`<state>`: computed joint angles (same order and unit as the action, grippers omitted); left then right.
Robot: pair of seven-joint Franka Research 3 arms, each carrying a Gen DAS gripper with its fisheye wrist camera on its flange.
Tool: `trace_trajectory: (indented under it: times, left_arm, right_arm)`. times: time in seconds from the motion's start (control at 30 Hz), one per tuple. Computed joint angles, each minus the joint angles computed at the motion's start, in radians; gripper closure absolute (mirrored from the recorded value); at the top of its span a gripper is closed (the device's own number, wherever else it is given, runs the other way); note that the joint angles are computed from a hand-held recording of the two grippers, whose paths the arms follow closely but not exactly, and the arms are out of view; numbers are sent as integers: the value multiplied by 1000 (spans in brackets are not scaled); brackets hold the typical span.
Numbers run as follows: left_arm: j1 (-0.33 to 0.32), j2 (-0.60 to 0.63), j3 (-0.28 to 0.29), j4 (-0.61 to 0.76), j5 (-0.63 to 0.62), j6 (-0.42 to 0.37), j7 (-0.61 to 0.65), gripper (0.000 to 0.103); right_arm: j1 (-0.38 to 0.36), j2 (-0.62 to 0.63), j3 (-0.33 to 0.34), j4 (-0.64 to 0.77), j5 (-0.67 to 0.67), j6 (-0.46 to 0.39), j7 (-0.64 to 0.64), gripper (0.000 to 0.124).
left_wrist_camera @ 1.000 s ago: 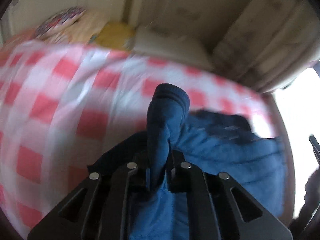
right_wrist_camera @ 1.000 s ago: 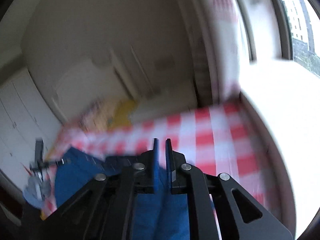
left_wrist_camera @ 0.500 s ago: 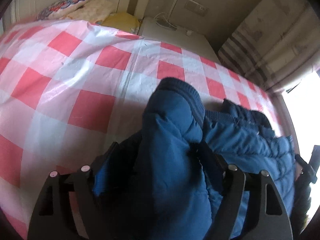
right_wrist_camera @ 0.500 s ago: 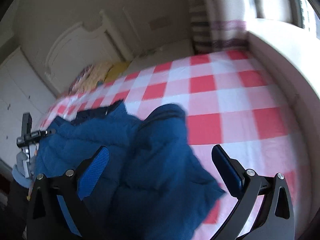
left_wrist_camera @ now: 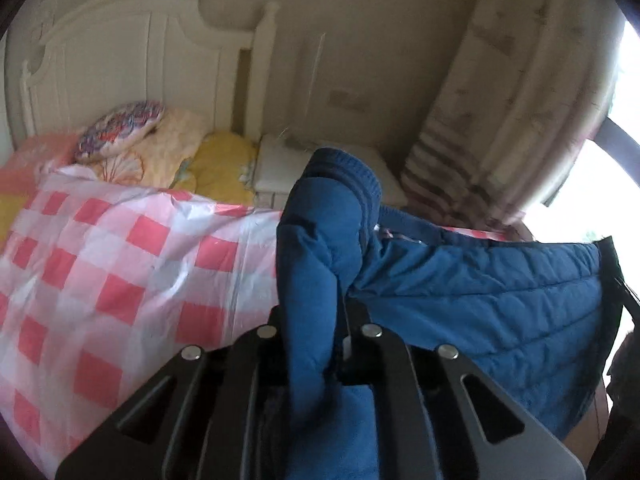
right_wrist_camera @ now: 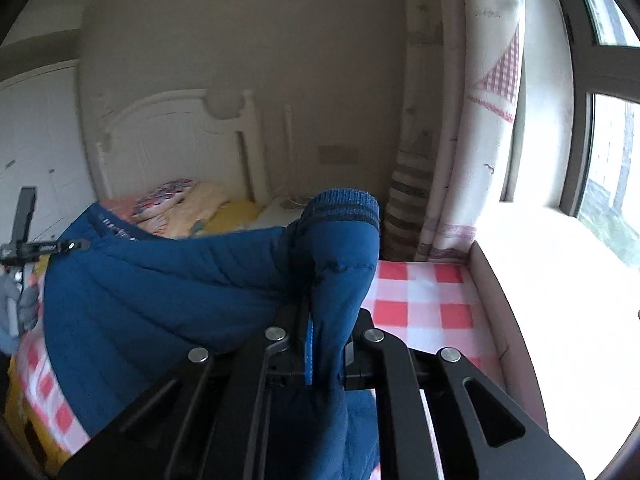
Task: Fold large clothes
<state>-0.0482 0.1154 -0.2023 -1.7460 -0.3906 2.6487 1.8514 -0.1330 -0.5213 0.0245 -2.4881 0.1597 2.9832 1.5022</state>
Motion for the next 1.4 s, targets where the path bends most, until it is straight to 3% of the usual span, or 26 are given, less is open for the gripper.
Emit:
trace_trajectory:
  times: [0.07, 0.17, 0.2, 0.23, 0.27, 0.3, 0.37, 0.43, 0.5, 0.53, 0.63, 0.87, 0.93, 1.07, 1.2, 1.33, 1.4]
  left_arm:
    - [-23, 107, 15, 104, 126, -61, -119, 88]
    - [-81, 272, 65, 217, 328, -168, -287, 68]
    - [-73, 307, 58, 204, 316, -148, -299, 50]
    - [-31, 308, 15, 185, 305, -108, -300, 47]
    - [-20, 307, 8, 183, 322, -101, -334, 44]
    - [-27, 305, 19, 178, 337, -88, -359, 39]
    - [-6, 312, -1, 173, 336, -75, -360, 38]
    - [-2, 314, -3, 165, 345, -53, -384, 35]
    - [-3, 290, -1, 121, 362, -1, -411, 35]
    - [-3, 276, 0, 102, 372, 22, -426, 35]
    - [-17, 211, 22, 18, 416, 120, -520, 34]
    - [44, 182, -15, -43, 350, 207, -562, 26]
    - [65, 178, -34, -50, 317, 202, -544, 21]
    - [126, 204, -87, -15, 171, 113, -467, 21]
    - [126, 189, -87, -44, 109, 150, -431, 20]
    - [98, 144, -58, -120, 128, 251, -467, 20]
    - [112, 121, -70, -164, 97, 295, -472, 18]
  right_arm:
    - [-106, 140, 82, 85, -70, -99, 99, 114]
    - [-139, 313, 105, 132, -158, -189, 226, 112]
    - [-119, 354, 81, 108, -112, -146, 231, 109]
    - [-64, 360, 27, 74, 4, -57, 174, 109]
    - [-16, 357, -20, 61, 85, -24, 118, 109]
    - [1, 354, -44, 62, 102, -28, 111, 107]
    - [35, 360, -84, 72, 140, -38, 89, 104]
    - [16, 364, -75, 74, 86, -37, 143, 92]
    - [-60, 363, -24, 69, -88, -41, 316, 40]
    - [-77, 364, -17, 72, -137, -52, 380, 33]
    - [-24, 350, -54, 25, -79, 0, 358, 32]
    - [-64, 354, -22, 16, -201, 23, 469, 32]
    - [-62, 363, -25, 22, -206, 25, 475, 32]
    - [-39, 381, -46, 34, -189, 28, 451, 32]
    - [-30, 387, -54, 33, -180, 42, 443, 32]
    - [-15, 387, -64, 28, -141, 55, 413, 32]
    - [-3, 390, -73, 32, -115, 55, 384, 32]
